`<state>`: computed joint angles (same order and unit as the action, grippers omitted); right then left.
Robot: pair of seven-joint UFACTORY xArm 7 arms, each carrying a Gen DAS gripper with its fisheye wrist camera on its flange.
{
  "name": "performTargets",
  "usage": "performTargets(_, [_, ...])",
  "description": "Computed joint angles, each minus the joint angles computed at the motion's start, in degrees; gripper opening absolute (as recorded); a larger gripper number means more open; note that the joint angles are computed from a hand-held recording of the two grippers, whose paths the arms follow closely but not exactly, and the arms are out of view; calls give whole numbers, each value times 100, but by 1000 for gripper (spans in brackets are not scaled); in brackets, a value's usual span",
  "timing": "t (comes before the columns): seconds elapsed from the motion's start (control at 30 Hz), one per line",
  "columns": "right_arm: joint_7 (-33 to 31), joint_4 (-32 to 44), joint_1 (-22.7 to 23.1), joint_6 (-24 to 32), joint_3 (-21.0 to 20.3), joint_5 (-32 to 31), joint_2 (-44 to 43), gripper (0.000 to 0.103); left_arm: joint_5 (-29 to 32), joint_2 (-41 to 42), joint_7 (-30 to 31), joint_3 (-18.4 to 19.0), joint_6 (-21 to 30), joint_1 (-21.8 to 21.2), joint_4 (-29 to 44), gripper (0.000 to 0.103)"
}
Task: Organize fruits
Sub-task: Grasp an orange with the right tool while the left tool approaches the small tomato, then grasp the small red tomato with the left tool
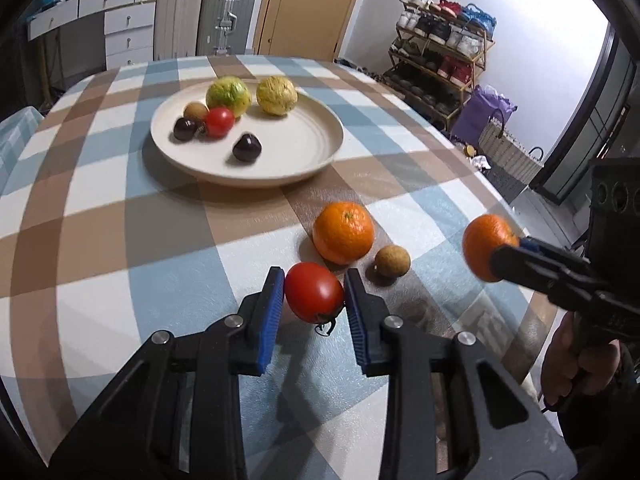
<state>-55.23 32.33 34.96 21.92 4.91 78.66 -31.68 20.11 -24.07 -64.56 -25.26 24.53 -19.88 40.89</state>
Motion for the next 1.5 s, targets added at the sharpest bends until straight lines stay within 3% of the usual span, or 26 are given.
performTargets(0.27, [122, 557, 35, -23, 42, -513, 502, 41, 43, -266, 365, 165, -9, 164, 146, 27])
performTargets(0.53, [-105, 1028, -50, 132, 8, -362, 1003, 41, -389, -295, 760, 381, -77, 110, 29, 29])
performTargets(0.6, [-138, 1038, -94, 155, 51, -327, 1050, 41, -493, -391, 686, 334, -46, 114, -105, 44])
performTargets(0.67, [-189, 1036, -126, 205, 61, -230, 1088, 41, -563, -489, 536, 262, -39, 141, -250, 67])
performTargets(0.73, [-220, 1016, -175, 228, 93, -156, 1103, 41, -605, -463, 527, 211, 82, 115, -280, 72])
performTargets(0.9, [-160, 958, -280, 234, 168, -167, 1093, 41, -653, -357, 651, 206, 47, -67, -339, 72])
performTargets(1.13, [-120, 894, -316, 194, 192, -137, 1041, 41, -476, -340, 551, 91, 125, -96, -308, 52])
performTargets(1.3, [-144, 881, -309, 192, 177, -85, 1037, 41, -632, -175, 768, 176, -1, -330, -249, 46])
performTargets(1.4, [-163, 855, -316, 192, 177, -35, 1025, 41, -516, 11, 827, 65, 232, -329, -57, 42])
performTargets(1.5, [-178, 839, -326, 203, 180, -18, 1011, 41, -552, 105, 862, 128, 264, -424, -34, 29])
